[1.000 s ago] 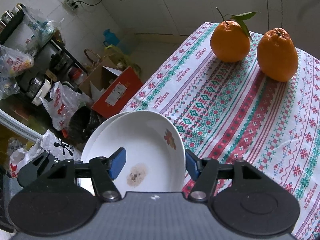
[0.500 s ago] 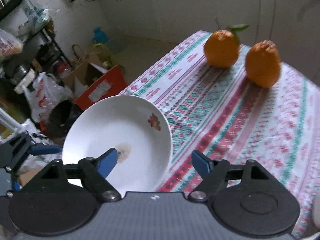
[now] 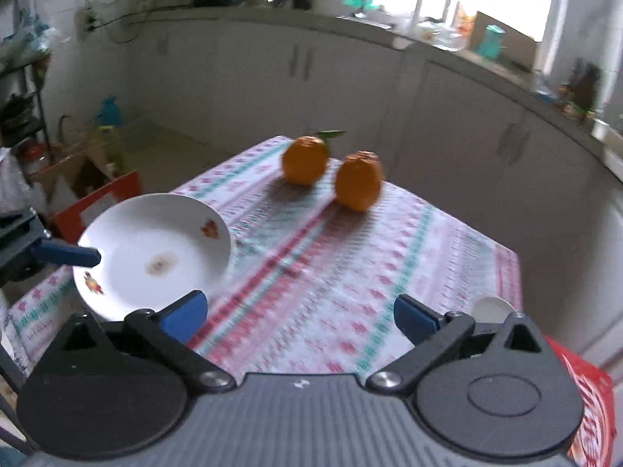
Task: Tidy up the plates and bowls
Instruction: 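Move the right gripper to a white bowl and grasp its rim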
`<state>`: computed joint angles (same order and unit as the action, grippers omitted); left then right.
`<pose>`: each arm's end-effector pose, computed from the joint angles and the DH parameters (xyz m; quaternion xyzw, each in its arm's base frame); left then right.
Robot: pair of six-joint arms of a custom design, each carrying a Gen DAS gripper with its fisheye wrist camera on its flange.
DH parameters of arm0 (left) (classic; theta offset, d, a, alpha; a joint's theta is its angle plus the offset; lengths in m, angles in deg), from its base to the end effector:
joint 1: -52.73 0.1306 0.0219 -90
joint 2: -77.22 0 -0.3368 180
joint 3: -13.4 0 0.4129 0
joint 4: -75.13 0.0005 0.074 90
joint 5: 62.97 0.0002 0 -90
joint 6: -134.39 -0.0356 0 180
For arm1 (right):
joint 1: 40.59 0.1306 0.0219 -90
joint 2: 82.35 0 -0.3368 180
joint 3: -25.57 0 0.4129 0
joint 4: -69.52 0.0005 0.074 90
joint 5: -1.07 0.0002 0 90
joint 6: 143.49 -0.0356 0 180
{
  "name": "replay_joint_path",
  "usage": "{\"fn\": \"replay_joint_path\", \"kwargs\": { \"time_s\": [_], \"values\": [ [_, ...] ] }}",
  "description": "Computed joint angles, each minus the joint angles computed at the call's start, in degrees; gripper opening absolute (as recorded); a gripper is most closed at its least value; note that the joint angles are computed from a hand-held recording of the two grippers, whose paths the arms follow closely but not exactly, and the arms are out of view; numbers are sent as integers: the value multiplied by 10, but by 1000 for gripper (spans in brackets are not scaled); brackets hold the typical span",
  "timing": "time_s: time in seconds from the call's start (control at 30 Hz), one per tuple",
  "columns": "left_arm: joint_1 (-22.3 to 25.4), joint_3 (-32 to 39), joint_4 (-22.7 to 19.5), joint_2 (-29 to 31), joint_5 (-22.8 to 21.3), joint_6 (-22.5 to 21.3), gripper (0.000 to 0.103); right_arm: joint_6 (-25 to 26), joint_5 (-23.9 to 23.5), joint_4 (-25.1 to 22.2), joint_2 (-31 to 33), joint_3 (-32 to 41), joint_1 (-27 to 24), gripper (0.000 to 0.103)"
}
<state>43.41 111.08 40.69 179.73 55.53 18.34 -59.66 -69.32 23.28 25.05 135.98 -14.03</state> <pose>0.5771 -0.1124 0.3578 0.3665 0.8024 -0.1597 0.4431 0.5540 0.2630 0.3999 -0.0936 0.9021 -0.0398 0.4193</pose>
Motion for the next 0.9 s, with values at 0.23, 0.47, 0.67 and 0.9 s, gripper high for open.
{"fn": "replay_joint_path", "kwargs": {
  "time_s": [0.23, 0.47, 0.67, 0.9],
  "values": [
    [-33, -11, -15, -11, -5, -16, 102, -76, 61, 29, -116, -149, -9, 103],
    [-77, -5, -25, 1, 35, -32, 102, -141, 97, 39, -219, -270, -23, 103],
    [-123, -1, -36, 19, 42, -82, 102, -189, 66, 48, -273, -344, -41, 102],
    [-157, 15, -57, 52, 40, -96, 102, -218, 11, 74, -297, -392, -62, 98]
  ]
}}
